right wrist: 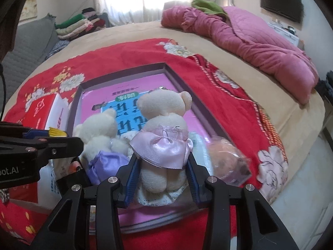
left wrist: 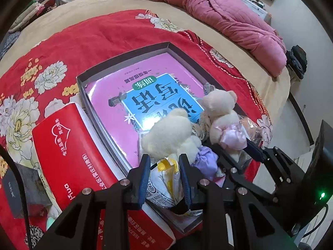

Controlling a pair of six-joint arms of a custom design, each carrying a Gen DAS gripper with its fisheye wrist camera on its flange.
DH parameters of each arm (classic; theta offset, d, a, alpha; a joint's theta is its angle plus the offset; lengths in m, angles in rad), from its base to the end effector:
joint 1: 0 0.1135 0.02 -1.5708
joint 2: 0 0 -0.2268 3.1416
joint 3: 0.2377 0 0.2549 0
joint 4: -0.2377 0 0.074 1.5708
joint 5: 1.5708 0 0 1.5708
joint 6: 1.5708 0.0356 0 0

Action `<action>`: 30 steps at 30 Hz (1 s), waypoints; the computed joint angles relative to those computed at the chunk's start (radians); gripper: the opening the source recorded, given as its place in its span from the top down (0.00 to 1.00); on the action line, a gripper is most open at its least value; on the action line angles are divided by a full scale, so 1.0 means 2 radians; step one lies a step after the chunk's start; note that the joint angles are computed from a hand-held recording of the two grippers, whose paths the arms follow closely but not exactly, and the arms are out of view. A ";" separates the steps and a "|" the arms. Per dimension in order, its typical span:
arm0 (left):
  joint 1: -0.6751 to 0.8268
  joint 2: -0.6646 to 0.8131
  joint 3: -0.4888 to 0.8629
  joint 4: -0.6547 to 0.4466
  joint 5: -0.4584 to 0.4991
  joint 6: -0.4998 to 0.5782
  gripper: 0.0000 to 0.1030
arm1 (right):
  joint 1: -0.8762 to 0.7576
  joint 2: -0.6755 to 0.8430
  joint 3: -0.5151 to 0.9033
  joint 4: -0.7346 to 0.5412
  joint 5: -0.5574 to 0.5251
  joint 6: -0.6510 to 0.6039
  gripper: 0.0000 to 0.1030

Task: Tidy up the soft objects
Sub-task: 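Lower the packet and teddy bear into the tray beside the other toys, then open both tools and withdraw them from the tray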

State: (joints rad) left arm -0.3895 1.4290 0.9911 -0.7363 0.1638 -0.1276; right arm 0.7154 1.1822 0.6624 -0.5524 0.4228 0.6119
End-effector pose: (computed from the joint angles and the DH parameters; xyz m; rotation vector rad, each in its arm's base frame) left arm 0.2567 -0.1117 0.1867 0.4081 2.7476 -0.3631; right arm 0.1830 0.1397 0.1589 0.0071 2.4999 -0.0305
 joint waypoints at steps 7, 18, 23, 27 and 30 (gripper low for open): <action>0.001 -0.005 -0.009 0.005 0.007 -0.001 0.72 | -0.003 -0.029 -0.015 0.004 -0.014 0.003 0.49; 0.016 -0.049 -0.016 0.000 0.040 0.000 0.52 | 0.019 -0.118 -0.006 -0.075 0.027 0.036 0.34; 0.029 -0.083 -0.022 -0.017 0.040 0.005 0.43 | 0.044 -0.135 0.014 -0.108 0.049 0.055 0.34; 0.058 -0.137 -0.035 -0.045 0.044 0.017 0.39 | 0.085 -0.124 0.049 -0.128 0.077 0.067 0.33; 0.107 -0.185 -0.041 -0.078 0.061 0.037 0.34 | 0.130 -0.097 0.086 -0.141 0.103 0.076 0.33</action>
